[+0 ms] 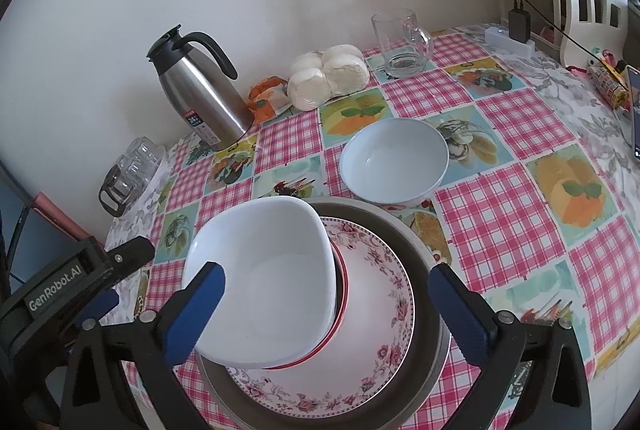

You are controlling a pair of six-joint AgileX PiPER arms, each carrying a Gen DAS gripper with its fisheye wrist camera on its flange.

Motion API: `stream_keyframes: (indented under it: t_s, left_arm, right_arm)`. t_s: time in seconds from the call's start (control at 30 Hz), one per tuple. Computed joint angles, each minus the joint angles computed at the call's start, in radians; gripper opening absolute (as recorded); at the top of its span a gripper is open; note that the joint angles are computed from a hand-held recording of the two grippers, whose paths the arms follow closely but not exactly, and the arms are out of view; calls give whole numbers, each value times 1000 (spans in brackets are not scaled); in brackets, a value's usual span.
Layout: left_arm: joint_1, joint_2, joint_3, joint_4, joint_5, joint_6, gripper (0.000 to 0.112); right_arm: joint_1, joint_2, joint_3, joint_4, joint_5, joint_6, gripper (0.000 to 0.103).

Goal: Organize plates and bowls
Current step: 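Move both grippers toward the pale round bowl on the tablecloth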

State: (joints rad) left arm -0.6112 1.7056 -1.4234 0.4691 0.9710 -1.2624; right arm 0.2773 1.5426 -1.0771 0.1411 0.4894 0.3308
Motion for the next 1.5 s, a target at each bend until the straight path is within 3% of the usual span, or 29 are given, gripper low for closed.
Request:
stream_keyframes:
  t_s: [0.03,0.4,0.6,0.93,1.23,1.5]
  left_arm:
    - [1,-1,1,1,3,-2,102]
    - [7,-6,10,-1,10,-11,102]
    - [4,1,-3,-10,14,12,102]
    - [-39,17,-73,18,43,18,102]
    - [-120,162,-329,26,121,113,102]
    - [-146,358,-629,-42,188,254,102]
  right_arm:
    - [1,0,0,-7,0,5,103]
    - [6,7,-6,-34,7,20,103]
    - [-20,-5,-5,30,9,-47,103]
    - [-251,-57,15,205,40,-199,103]
    - [-458,-53,18,326,90,-327,103]
    - [-513,-19,-1,363,97,-393,103]
